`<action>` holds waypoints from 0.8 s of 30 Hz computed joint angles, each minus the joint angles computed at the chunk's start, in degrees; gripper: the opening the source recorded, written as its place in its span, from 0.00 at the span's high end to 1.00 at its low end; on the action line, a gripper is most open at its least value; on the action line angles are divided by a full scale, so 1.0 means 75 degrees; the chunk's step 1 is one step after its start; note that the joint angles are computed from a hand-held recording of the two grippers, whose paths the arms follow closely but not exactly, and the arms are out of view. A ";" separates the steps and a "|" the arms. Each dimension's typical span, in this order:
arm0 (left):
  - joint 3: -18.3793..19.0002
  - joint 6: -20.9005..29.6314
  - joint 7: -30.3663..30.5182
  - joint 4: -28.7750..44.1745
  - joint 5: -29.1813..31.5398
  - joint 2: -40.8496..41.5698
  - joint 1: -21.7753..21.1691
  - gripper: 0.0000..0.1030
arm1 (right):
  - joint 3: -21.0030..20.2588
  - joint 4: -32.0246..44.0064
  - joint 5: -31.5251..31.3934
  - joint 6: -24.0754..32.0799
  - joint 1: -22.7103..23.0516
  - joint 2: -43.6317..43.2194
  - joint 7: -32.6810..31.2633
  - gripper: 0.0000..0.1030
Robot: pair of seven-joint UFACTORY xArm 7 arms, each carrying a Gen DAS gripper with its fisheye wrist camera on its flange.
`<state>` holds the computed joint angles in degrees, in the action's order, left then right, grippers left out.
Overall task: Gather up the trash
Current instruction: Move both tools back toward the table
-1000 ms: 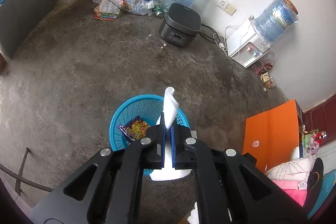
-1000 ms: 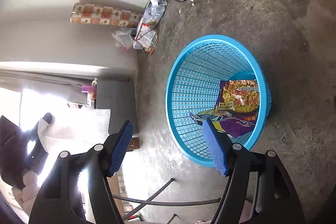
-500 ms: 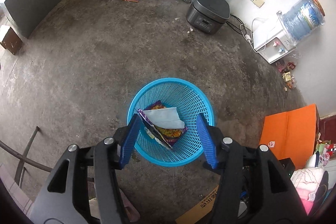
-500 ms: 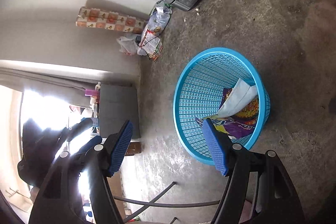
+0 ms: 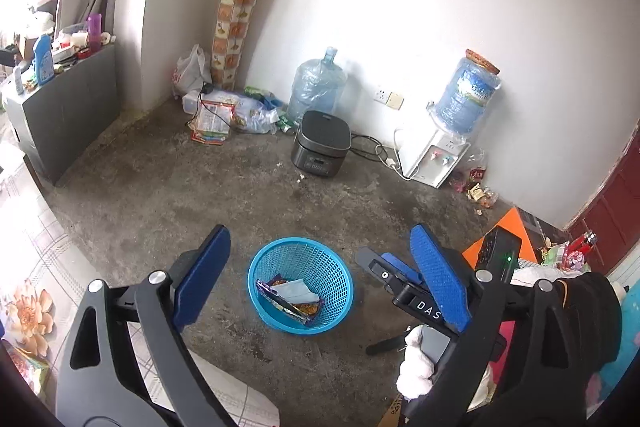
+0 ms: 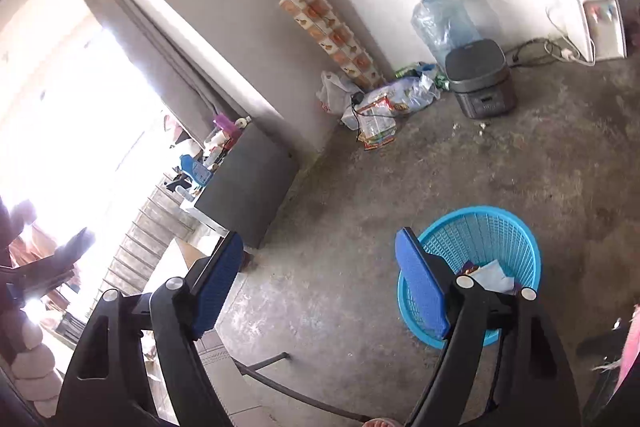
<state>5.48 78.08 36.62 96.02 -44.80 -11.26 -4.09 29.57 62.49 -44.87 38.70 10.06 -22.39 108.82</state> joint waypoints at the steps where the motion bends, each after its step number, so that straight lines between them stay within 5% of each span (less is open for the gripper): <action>1: 0.0149 0.0022 0.0184 -0.0117 -0.0044 -0.0210 0.0094 0.11 | 0.0257 0.0473 -0.0144 0.0574 -0.0025 0.0180 -0.0297 0.15; 4: 0.0690 0.0361 0.0384 -0.0196 0.0031 -0.0565 0.0370 0.10 | 0.0957 0.1815 -0.0844 0.2250 0.0088 0.0886 -0.0914 0.06; 8: 0.1770 0.1380 0.0630 0.0188 -0.0571 -0.0366 0.0840 0.09 | 0.1719 0.3109 -0.1909 0.3983 0.0466 0.1841 -0.1431 0.06; 13: 0.2302 0.1291 0.0494 0.0505 -0.0492 -0.0063 0.1976 0.09 | 0.2197 0.4909 -0.2674 0.6421 0.1438 0.3544 -0.2338 0.06; 17: 0.2703 0.1257 0.0470 0.0882 -0.0835 0.0324 0.2778 0.09 | 0.2016 0.5604 -0.3060 0.6477 0.2143 0.4200 -0.2571 0.06; 24: 0.2819 0.1178 0.1052 0.0924 -0.1391 0.0497 0.3809 0.09 | 0.1752 0.6585 -0.2851 0.4366 0.2755 0.5096 -0.2810 0.06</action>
